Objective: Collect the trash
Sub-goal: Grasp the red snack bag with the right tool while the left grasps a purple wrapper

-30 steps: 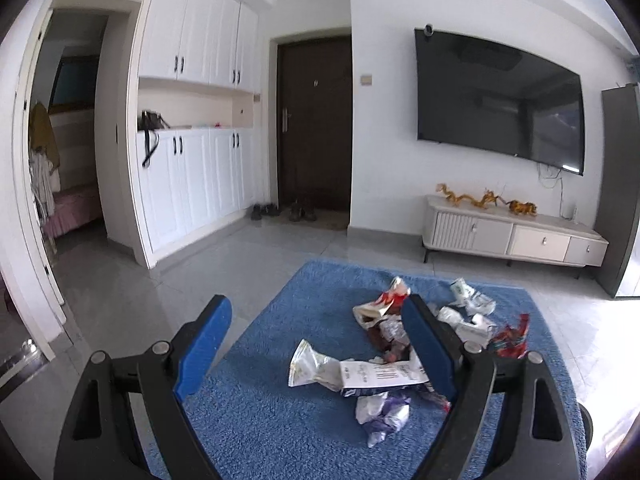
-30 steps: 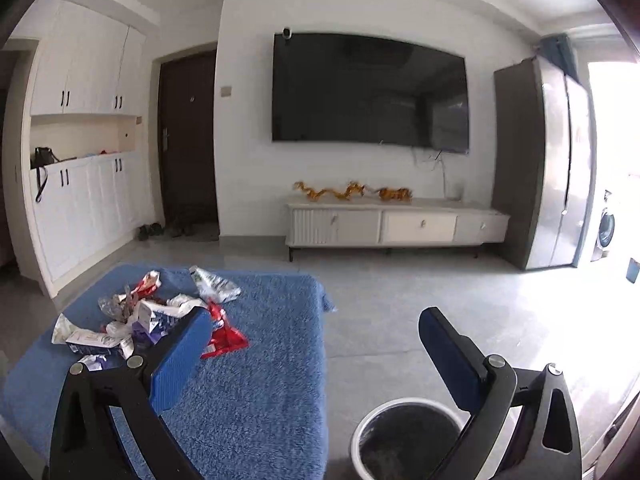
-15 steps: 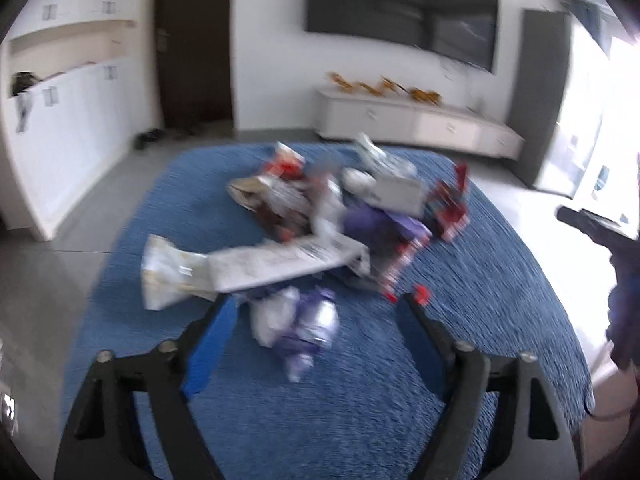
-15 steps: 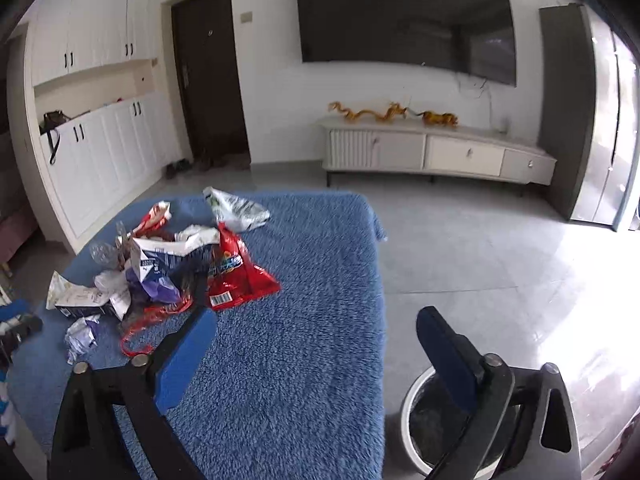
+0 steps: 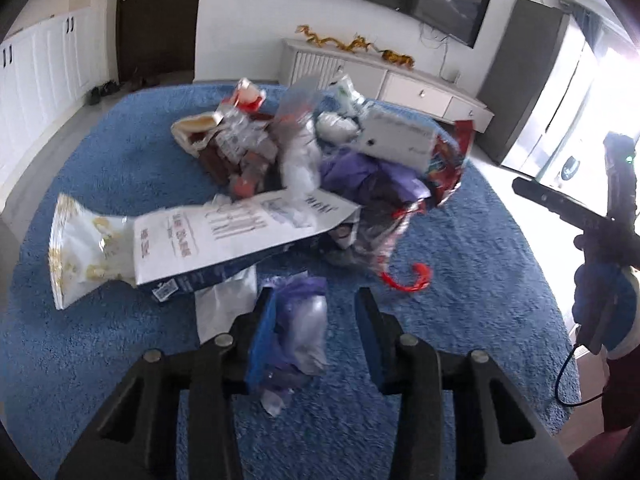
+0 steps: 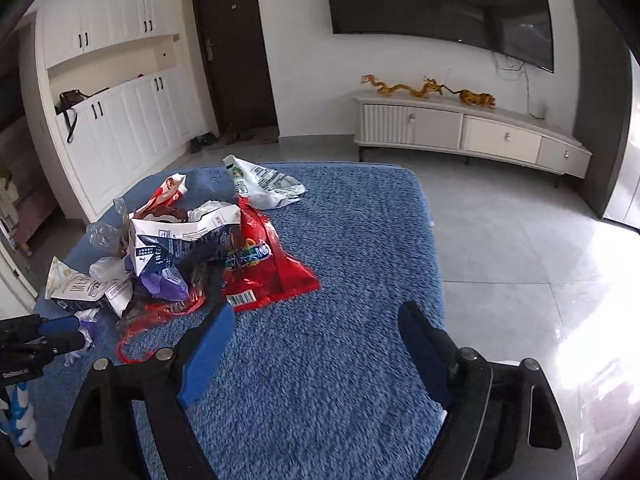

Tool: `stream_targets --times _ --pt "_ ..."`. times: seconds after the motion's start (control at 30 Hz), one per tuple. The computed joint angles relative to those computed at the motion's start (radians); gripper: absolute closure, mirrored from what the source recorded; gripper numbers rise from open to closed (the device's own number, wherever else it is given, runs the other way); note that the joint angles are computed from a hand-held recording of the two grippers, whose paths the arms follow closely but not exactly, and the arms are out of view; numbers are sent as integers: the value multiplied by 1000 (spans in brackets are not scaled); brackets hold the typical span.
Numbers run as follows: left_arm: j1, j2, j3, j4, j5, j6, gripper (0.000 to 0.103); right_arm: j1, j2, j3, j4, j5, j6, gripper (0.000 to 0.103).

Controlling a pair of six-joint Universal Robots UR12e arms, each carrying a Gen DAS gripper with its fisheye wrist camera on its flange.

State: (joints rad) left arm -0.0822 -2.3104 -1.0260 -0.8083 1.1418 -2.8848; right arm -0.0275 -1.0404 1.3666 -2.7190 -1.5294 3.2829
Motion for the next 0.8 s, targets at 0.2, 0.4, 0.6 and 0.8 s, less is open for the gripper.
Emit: stream_targets --times 0.2,0.4,0.6,0.8 --pt "3 -7 -2 -3 27 -10 70 0 50 -75 23 42 -47 37" --pt "3 5 -20 17 23 -15 79 1 114 -174 52 86 -81 45" --pt "1 33 -51 38 14 -40 85 0 150 -228 142 114 -101 82" --pt "-16 58 -65 57 20 -51 86 -28 90 -124 20 213 -49 91"
